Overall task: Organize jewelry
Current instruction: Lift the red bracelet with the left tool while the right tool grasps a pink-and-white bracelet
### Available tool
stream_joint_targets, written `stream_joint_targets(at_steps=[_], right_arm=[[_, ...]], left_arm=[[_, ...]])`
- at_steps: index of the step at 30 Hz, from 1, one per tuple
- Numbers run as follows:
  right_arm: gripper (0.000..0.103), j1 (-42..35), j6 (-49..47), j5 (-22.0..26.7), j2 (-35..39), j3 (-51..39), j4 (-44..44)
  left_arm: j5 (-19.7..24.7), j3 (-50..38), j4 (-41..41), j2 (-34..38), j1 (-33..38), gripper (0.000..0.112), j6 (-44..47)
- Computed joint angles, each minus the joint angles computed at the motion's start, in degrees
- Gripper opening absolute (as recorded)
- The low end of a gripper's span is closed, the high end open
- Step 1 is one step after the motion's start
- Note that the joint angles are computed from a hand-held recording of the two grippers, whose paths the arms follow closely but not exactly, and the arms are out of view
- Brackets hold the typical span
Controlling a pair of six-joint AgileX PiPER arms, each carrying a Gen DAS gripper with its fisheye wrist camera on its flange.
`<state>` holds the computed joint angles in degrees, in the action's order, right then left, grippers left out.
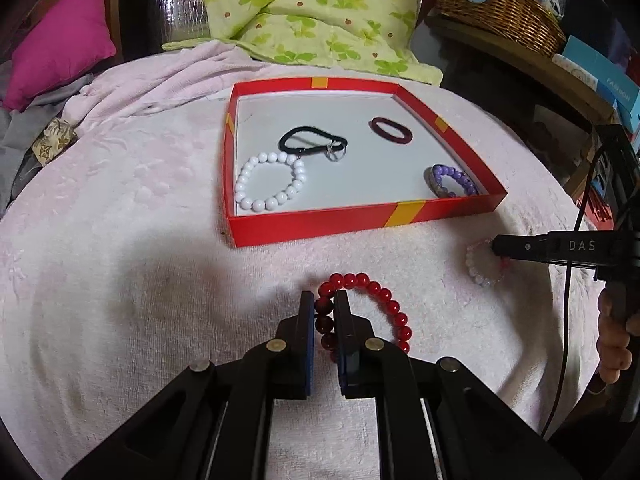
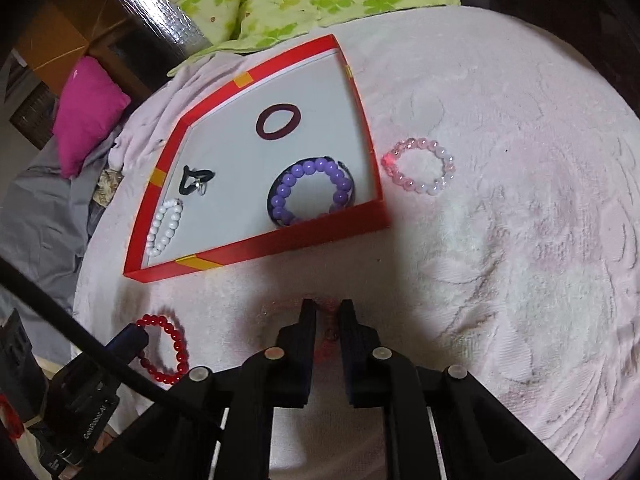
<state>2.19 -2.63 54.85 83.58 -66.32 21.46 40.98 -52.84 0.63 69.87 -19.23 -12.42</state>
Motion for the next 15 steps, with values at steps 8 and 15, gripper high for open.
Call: stream_joint_targets(at_steps=[8, 15], right_arm=[[0.012, -1.8, -3.7, 0.8, -0.2, 0.8, 3.9], [0.014, -5.0, -5.2, 3.4, -0.4, 0.4, 5.7]], left_arm=[[-0.2, -0.1, 1.3, 0.2, -0.9, 0.01, -1.4], [-0.6, -0.2, 4.1, 0.3, -1.9, 0.01, -4.7]])
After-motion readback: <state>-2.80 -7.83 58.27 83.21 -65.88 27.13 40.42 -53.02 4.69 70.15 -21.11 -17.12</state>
